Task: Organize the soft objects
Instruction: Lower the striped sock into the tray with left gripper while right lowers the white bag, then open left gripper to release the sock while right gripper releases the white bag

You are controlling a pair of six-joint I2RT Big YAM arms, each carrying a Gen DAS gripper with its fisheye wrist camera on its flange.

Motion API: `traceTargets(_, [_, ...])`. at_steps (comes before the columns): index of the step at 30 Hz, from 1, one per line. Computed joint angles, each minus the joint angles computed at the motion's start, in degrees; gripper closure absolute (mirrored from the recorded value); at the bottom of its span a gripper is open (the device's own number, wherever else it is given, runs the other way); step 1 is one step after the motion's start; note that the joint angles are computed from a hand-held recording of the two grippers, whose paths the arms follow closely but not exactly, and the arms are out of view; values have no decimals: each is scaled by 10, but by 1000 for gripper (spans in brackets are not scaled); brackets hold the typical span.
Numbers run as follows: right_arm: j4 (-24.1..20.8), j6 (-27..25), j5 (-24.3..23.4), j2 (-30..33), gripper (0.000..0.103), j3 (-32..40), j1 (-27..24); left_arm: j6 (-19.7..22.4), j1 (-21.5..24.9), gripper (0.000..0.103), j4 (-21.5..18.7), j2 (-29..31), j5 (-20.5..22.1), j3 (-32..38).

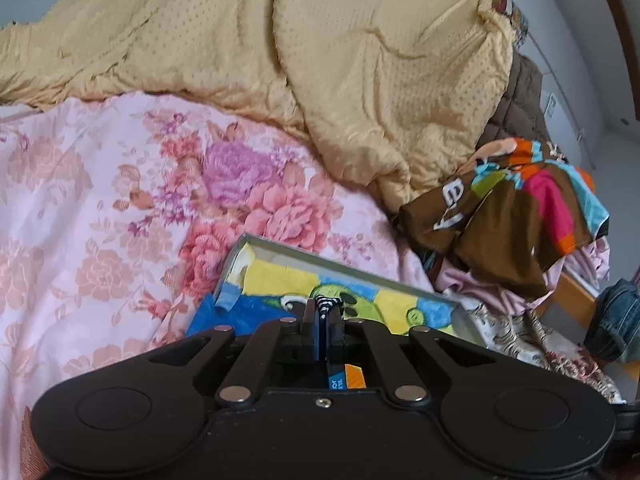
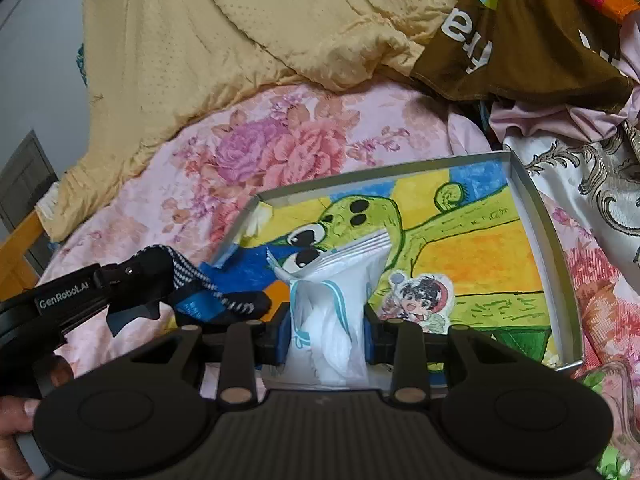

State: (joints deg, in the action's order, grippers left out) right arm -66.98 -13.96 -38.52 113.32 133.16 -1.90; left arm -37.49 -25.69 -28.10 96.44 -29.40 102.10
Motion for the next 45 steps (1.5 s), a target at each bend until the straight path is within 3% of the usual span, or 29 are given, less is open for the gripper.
traceTargets(9, [-33,15,25,38,65,55,8,-27,7,98,-58,20,42,21])
traceTargets(20, [-46,20,54,56,64,80,13,2,-1,92,-112,47,59,61])
traceTargets(29, [-46,29,66,62,57,86,12,14,-3,89,-138,56,67,78])
traceTargets(37, [-49,39,60,60,52,89,8,9,-6,75,-149,56,51,83])
traceTargets(45, [-15,36,59,26,39,45,1,12,-18,52,-146,45,25,84])
